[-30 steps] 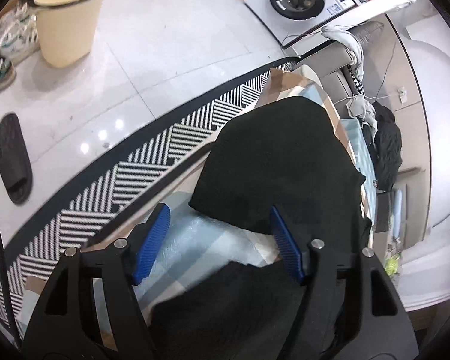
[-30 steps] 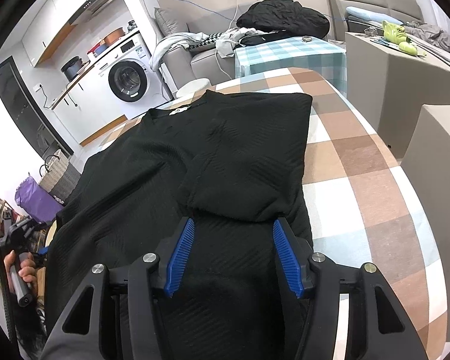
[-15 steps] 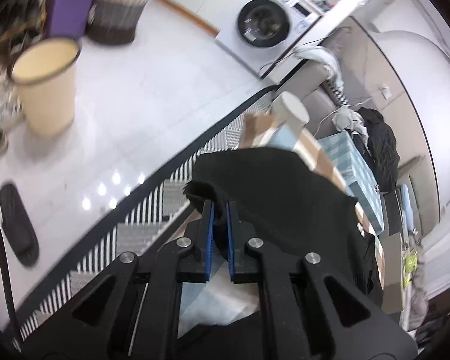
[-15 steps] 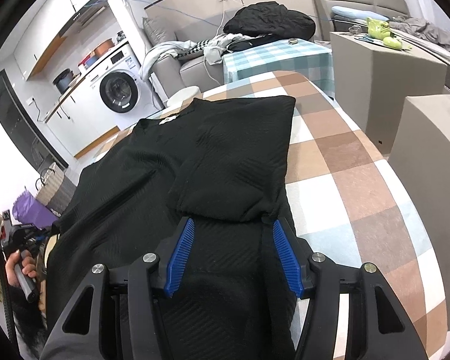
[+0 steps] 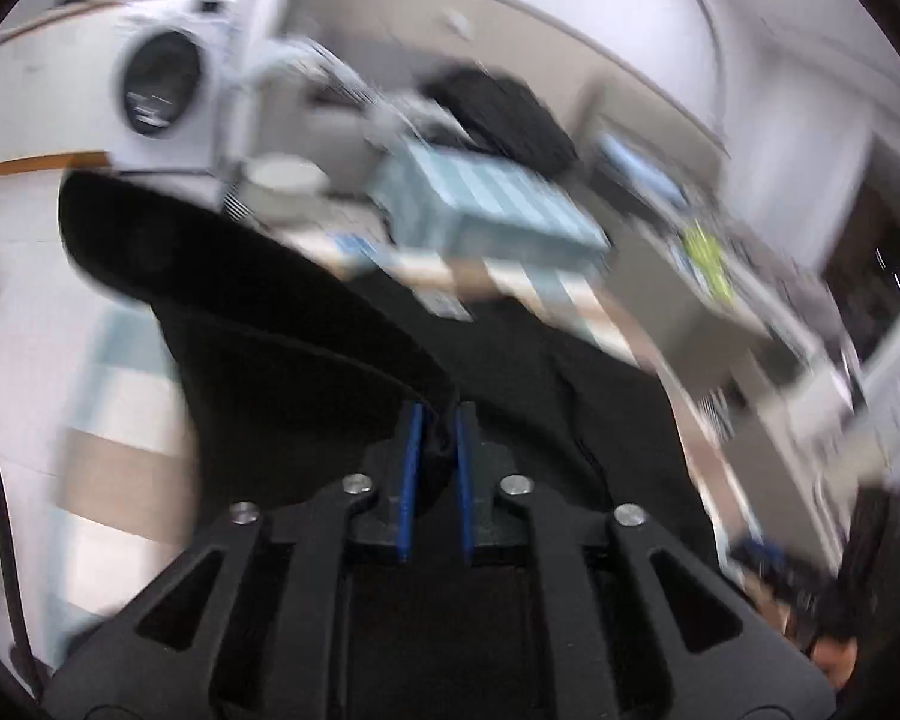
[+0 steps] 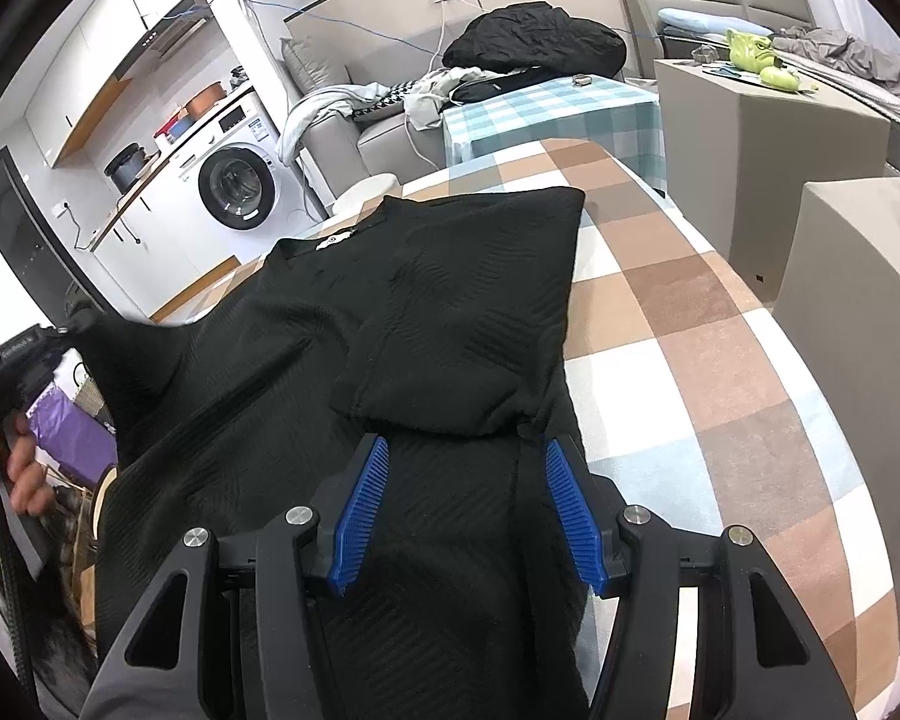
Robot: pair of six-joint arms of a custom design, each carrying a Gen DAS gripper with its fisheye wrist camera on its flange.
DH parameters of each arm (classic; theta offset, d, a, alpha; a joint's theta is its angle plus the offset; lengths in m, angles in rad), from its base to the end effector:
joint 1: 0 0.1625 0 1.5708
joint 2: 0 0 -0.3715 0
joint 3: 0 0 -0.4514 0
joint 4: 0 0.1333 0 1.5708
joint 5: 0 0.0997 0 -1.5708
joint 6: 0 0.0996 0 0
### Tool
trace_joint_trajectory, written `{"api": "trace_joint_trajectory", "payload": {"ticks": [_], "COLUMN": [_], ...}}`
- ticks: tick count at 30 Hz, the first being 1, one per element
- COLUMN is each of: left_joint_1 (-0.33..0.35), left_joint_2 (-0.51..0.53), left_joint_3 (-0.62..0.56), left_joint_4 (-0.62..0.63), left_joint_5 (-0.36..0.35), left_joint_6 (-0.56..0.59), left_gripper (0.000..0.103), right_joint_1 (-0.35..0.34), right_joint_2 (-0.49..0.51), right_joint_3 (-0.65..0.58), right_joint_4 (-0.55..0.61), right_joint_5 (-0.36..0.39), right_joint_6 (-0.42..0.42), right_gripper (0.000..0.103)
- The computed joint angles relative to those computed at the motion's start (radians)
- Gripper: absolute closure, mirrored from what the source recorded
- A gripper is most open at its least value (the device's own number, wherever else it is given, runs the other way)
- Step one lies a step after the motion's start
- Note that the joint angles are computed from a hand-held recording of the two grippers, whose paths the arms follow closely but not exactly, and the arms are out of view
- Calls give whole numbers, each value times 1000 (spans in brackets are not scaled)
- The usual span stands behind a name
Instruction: Fold small clothes
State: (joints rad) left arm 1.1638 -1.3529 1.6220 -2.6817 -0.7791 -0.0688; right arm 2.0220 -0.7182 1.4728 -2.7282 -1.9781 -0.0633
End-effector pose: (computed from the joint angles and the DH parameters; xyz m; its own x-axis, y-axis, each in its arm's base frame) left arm -0.0635 -0.6631 0.4329 -0.8714 -0.2508 -0.4216 0.2043 0.5959 -0.7767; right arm 0.4055 -0.6216 0.0527 -0.8668 -0.3125 0.3885 -0.4569 0.8098 -0.3682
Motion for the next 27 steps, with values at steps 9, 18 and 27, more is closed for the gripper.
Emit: {"api": "trace_joint_trajectory", "payload": {"ticks": [9, 18, 27], "left_joint_1": [43, 24, 11], "left_joint_2": [-90, -446, -735], "left_joint_3": [102, 426, 599], "left_joint_4": [103, 217, 508], "left_joint_5": [51, 360, 327], "left_joint_6": [-184, -364, -543], "left_gripper": [52, 44, 34], "right_joint_1": [-11, -37, -54], "right_joint_2": [-13, -72, -164], "right_joint_3": [18, 57, 147], "right_joint_4": [9, 41, 168], "right_joint_5": [-5, 35, 43], "right_joint_6": [12, 33, 25], "right_gripper": [47, 47, 47]}}
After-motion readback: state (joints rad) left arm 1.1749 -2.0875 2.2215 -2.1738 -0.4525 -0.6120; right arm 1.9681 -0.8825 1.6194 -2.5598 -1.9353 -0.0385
